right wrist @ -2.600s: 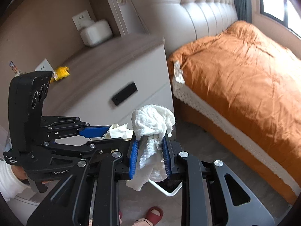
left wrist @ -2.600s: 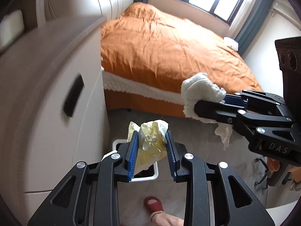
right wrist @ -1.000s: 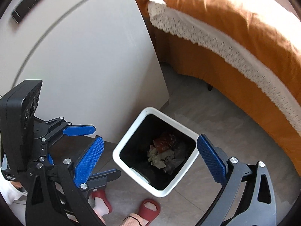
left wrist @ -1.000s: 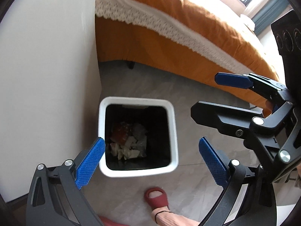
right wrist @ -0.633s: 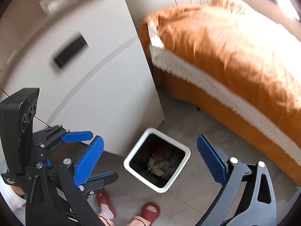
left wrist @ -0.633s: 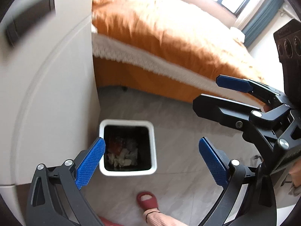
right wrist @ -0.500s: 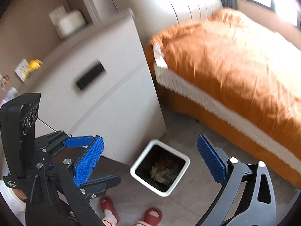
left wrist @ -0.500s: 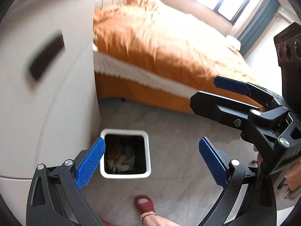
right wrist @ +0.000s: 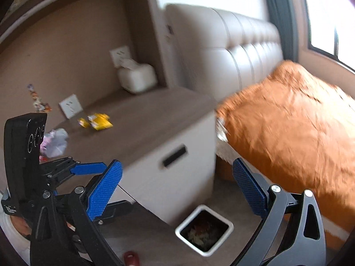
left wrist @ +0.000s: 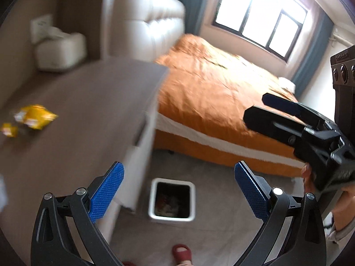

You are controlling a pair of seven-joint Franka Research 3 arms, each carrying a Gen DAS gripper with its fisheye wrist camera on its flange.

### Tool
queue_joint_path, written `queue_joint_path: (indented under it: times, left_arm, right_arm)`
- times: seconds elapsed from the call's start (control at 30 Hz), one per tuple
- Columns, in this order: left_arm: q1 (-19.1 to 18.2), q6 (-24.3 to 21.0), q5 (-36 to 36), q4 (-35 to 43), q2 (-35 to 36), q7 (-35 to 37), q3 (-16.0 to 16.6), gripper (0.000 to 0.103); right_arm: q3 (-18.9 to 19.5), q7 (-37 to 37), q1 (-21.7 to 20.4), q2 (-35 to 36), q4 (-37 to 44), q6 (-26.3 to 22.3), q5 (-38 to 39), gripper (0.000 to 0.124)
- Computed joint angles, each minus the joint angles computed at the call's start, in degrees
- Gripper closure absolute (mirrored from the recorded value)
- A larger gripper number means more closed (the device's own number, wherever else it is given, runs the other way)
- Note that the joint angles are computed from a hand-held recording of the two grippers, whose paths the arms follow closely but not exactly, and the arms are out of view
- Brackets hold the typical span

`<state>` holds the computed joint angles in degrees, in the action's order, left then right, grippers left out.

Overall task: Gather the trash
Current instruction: 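Move both open tools back over the desk, then grasp the red-printed snack bag with the left tool while the right tool grasps the yellow chip bag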

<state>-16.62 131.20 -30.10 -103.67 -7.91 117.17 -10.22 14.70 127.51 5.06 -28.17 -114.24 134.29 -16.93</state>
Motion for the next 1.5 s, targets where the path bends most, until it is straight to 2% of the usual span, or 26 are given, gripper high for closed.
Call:
queue_joint_path:
  times: [0.17,0.33,0.47,0.67,0.77,0.9,1.07,1.13,1.17,1.23,1.33,1.43,1.5]
  left_arm:
    - [2.87,1.58,3.74,-0.94,-3.72,-2.56,2.45,0.005]
    - [6.37,3.84,9.07,-4.37,-8.33,-8.31,5.04,0.005]
    - [9.58,5.67,15.66,-8.93,-12.72,-16.15,5.98,0.005]
    - [13.97,5.31,25.17,-13.50,-16.35,-30.98,6.17,0.005]
    - [14.42,5.46,27.67,-15.17,-16.85,-34.87,6.63,0.005]
    - [14.88,4.18,31.20,-16.47,-16.51,-40.02,6.05,0.005]
    - [13.16,4.36,29.82,-17.25,-15.09,-40.58,7.32,0.007]
    - [12.74,4.47,29.41,-17.21,-14.16,-39.91,7.49,0.026]
    - [12.34,3.61,28.88,-16.62,-13.20,-38.91,7.73,0.031]
    - [12.49,4.11,29.60,-16.53,-12.67,-38.46,7.16,0.045]
    - [11.91,3.85,29.02,-14.99,-11.38,-36.32,7.17,0.058]
    - [11.54,3.72,27.73,-13.75,-10.35,-34.55,7.21,0.067]
    - [11.43,3.64,27.28,-12.96,-9.81,-33.44,7.10,0.072]
  right_arm:
    - [1.27,-1.84,1.98,8.07,8.80,2.82,-1.52,0.025]
    - [-0.22,-6.51,6.96,17.64,17.92,5.15,-1.70,0.025]
    - [-2.67,-13.24,11.17,24.93,24.58,5.98,1.33,0.025]
    - [-6.18,-23.58,15.56,33.24,31.51,6.10,8.18,0.025]
    - [-7.79,-27.43,16.92,37.08,34.57,5.89,11.23,0.025]
    - [-9.24,-31.79,17.96,42.43,40.13,2.88,13.90,0.025]
    - [-10.28,-36.65,18.60,48.38,47.04,-0.95,16.85,0.025]
    - [-10.92,-37.13,19.03,50.93,50.34,-2.92,17.02,0.025]
    - [-11.14,-37.41,19.08,51.71,51.25,-3.32,17.35,0.025]
    - [-10.72,-38.34,18.34,55.16,56.83,-8.50,20.04,0.025]
    - [-11.04,-37.70,17.85,57.30,60.40,-12.45,22.48,0.029]
    - [-11.89,-36.85,18.38,58.56,62.54,-14.43,22.13,0.044]
    - [-12.29,-36.87,18.88,59.71,64.71,-15.88,21.29,0.064]
